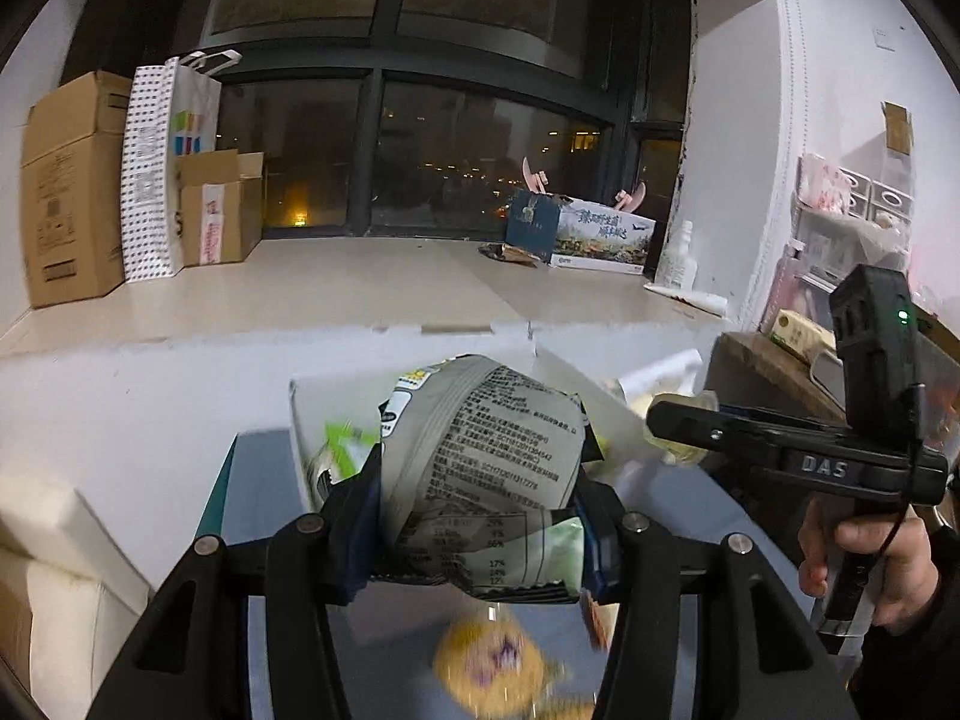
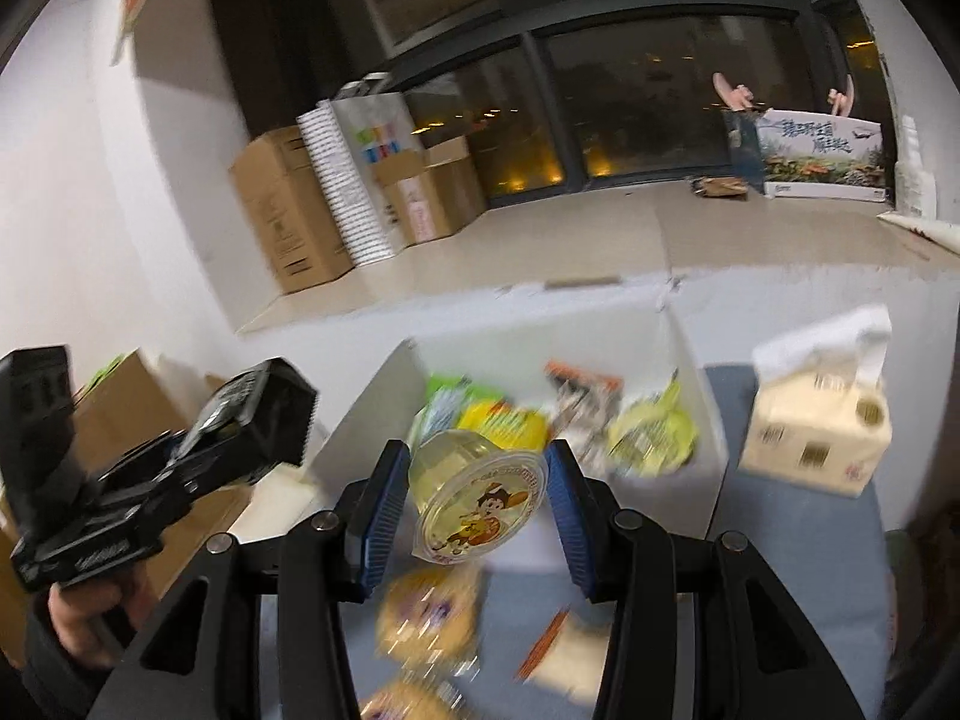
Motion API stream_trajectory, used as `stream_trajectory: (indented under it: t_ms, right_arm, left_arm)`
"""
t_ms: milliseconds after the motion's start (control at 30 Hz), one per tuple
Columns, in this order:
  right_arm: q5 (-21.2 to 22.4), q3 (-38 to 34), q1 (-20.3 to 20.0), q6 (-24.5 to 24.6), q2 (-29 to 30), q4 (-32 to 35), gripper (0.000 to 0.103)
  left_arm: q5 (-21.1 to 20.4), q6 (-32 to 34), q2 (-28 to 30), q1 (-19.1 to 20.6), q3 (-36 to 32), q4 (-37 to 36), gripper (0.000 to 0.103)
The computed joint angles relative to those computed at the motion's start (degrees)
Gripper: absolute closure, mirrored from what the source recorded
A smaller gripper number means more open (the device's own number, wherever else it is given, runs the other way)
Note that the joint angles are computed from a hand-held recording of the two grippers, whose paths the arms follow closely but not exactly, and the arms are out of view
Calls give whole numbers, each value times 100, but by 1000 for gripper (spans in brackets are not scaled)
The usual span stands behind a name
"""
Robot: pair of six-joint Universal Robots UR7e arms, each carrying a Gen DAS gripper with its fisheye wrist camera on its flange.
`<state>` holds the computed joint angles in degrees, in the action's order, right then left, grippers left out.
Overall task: Organize snacks
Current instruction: 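Drop the printed bag and the clear cup into the white box, opening both tools, then grasp a round yellow cracker pack with the left tool while the right tool grasps the green bag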
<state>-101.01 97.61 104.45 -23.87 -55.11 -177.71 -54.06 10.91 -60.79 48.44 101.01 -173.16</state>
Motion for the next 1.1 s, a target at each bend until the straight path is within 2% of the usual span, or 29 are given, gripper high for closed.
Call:
stream_trajectory:
  t_ms: [133, 233, 267, 300, 333, 367, 433, 500, 667, 733, 900, 1100]
  right_arm:
    - [-237, -935, -66, 232, 430, 494, 52]
    - [-415, -1395, -95, 331, 691, 688, 51]
    - [-375, -1501, -121, 394, 728, 805, 46]
    - [-313, -1586, -141, 429, 757, 902, 34]
    - [-226, -1675, -170, 460, 781, 1044, 6]
    - [-221, -1703, -184, 501, 802, 1034, 0]
    - [-131, -1482, -222, 534, 732, 569, 0]
    - [-23, -1350, -262, 500, 646, 530, 0]
    - [-129, -1032, -253, 367, 473, 581, 0]
    - [-190, -832, -211, 223, 396, 375, 0]
    - [20, -75, -205, -81, -23, -102, 0]
    - [-153, 992, -382, -324, -422, -647, 0]
  left_arm:
    - [-88, 80, 532, 190, -740, 208, 45]
    - [115, 43, 896, 269, -1176, 473, 34]
    - [137, -12, 979, 299, -1277, 560, 16]
    - [167, -185, 1028, 331, -1337, 665, 0]
    - [69, -288, 1017, 366, -1312, 663, 0]
    - [1, -377, 991, 387, -1265, 669, 0]
    - [27, -451, 939, 391, -1176, 722, 0]
    - [146, -302, 899, 357, -1047, 606, 0]
    - [212, -163, 683, 236, -745, 515, 0]
    - [318, -150, 553, 151, -561, 449, 0]
    - [-28, -605, -141, 7, 455, 380, 0]
    - [50, -1126, -677, -210, 1535, 536, 0]
